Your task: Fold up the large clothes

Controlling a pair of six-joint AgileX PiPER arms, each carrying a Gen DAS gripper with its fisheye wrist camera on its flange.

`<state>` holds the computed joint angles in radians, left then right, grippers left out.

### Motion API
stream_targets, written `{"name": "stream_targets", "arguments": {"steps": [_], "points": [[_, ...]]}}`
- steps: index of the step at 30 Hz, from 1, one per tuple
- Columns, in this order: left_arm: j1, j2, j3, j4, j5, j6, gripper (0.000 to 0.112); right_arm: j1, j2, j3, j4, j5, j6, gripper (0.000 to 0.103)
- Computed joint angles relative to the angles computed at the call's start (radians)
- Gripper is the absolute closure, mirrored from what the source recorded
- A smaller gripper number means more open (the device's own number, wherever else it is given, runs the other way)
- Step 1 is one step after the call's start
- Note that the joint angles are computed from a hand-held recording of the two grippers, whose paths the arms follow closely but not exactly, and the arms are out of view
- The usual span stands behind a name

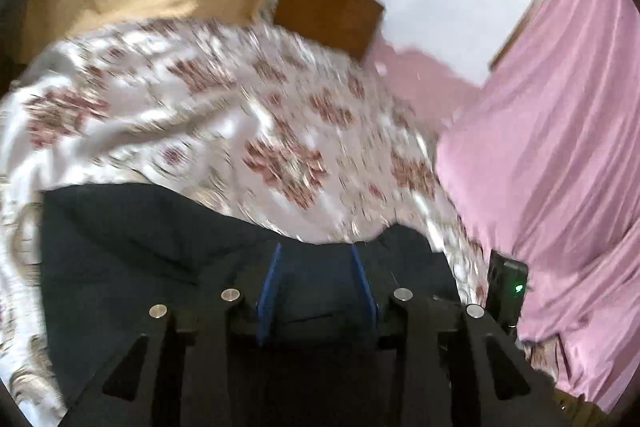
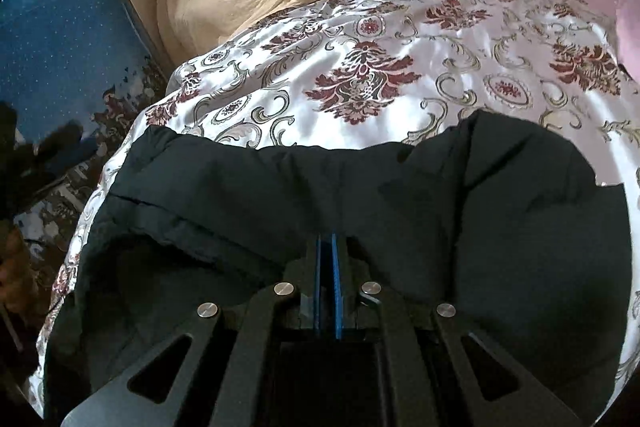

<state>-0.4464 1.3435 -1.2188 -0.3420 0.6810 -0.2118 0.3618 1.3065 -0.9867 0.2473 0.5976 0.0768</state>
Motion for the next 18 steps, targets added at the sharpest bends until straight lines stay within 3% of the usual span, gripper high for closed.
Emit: {"name": "stream_targets", "arguments": {"steps": [2,3,4,5,9,12,18], "points": [[-0.038,0.108,-0.085,0.063,0.108,-0.034,0.079,-0.038,-0.007,0.009,0.054,0.019,-0.081,0.098],[-0.061,0.157,-0.121,0.111,0.159,-0.053,0.085,-0.053,-0.005,0.006,0.063,0.036,-0.107,0.098],[-0.096,0.184,-0.136,0.195,0.183,-0.081,0.094,-0.063,-0.001,-0.002,0.045,0.065,-0.115,0.098],[-0.117,0.199,-0.143,0.245,0.196,-0.085,0.096,-0.078,0.009,-0.014,0.044,0.093,-0.138,0.098],[-0.101,0.266,-0.189,0.25,0.251,-0.024,0.103,-0.151,0.105,-0.08,0.136,0.173,-0.272,0.103],[-0.089,0.334,-0.224,0.286,0.249,0.003,0.105,-0.142,0.175,-0.112,0.132,0.153,-0.27,0.103],[-0.053,0.391,-0.211,0.279,0.149,0.075,0.107,-0.163,0.201,-0.05,0.288,0.032,-0.412,0.103]]}}
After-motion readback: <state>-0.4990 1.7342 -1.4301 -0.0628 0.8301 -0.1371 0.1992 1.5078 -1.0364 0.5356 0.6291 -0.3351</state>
